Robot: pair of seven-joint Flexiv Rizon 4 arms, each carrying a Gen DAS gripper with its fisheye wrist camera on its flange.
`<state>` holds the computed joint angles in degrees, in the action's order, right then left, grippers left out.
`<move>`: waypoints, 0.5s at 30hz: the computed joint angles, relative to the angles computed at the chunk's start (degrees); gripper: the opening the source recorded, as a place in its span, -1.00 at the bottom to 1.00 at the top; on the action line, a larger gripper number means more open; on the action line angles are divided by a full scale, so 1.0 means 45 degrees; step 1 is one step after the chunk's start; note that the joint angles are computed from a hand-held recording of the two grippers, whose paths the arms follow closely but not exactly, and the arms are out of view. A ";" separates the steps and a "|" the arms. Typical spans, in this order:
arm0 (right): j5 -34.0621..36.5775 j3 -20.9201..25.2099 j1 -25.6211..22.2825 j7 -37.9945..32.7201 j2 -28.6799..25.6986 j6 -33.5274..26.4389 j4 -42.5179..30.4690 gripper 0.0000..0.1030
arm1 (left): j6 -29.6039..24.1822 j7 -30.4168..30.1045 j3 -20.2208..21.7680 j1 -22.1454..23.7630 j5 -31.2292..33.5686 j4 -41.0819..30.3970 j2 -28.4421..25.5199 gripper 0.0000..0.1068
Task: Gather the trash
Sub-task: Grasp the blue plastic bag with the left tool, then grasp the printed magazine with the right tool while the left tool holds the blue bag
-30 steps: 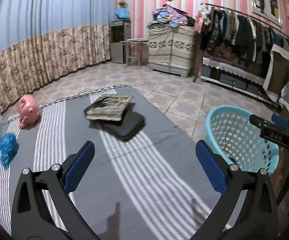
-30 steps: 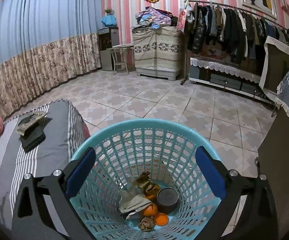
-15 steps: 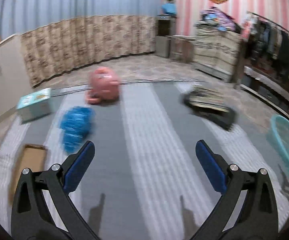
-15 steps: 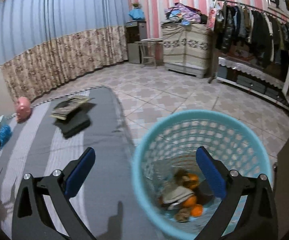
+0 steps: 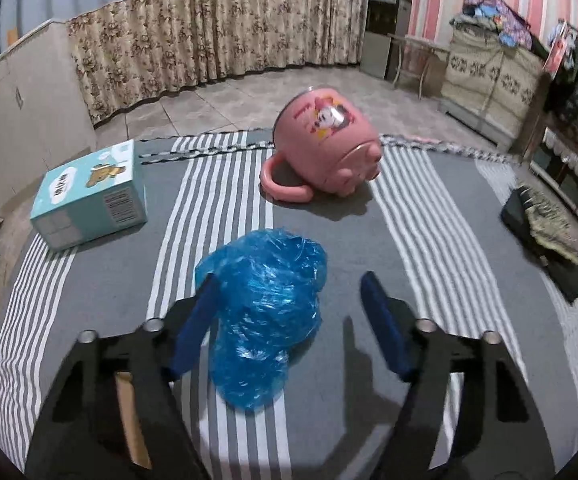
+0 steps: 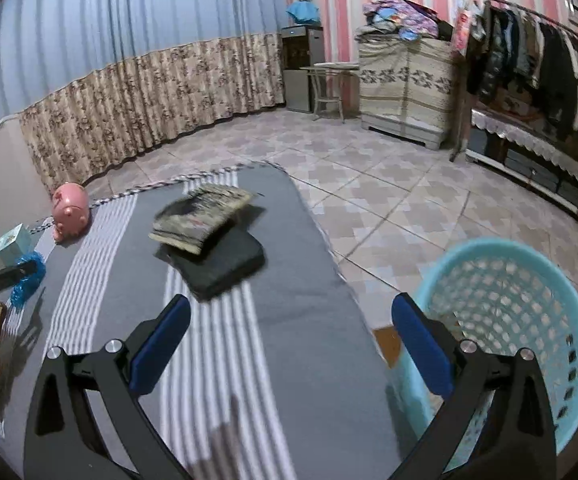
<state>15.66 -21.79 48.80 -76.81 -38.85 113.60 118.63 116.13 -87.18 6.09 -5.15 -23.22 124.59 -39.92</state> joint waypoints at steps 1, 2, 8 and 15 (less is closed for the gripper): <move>0.0021 -0.0219 0.0211 0.0008 -0.0078 -0.0216 -0.0197 0.91 | -0.0250 0.0040 -0.0183 0.0253 0.0163 -0.0154 -0.0069 -0.01; -0.0008 -0.0437 0.0407 0.0078 -0.0166 -0.0495 -0.0437 0.91 | -0.0326 0.0017 -0.0276 0.0380 0.0280 -0.0186 -0.0099 -0.11; -0.1112 -0.0831 0.0700 0.1288 -0.1091 -0.1754 -0.2230 0.91 | 0.1050 -0.0593 -0.0983 0.1288 0.1569 0.0147 -0.0109 -0.39; -0.2601 -0.1577 0.0836 0.3318 -0.2859 -0.4112 -0.4755 0.91 | 0.2325 -0.1194 -0.1245 0.1910 0.2378 0.0477 -0.0175 -0.40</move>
<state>3.96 -28.88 52.57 -61.88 -51.72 95.10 97.23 126.60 -92.55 0.48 3.45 -12.52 126.74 -40.71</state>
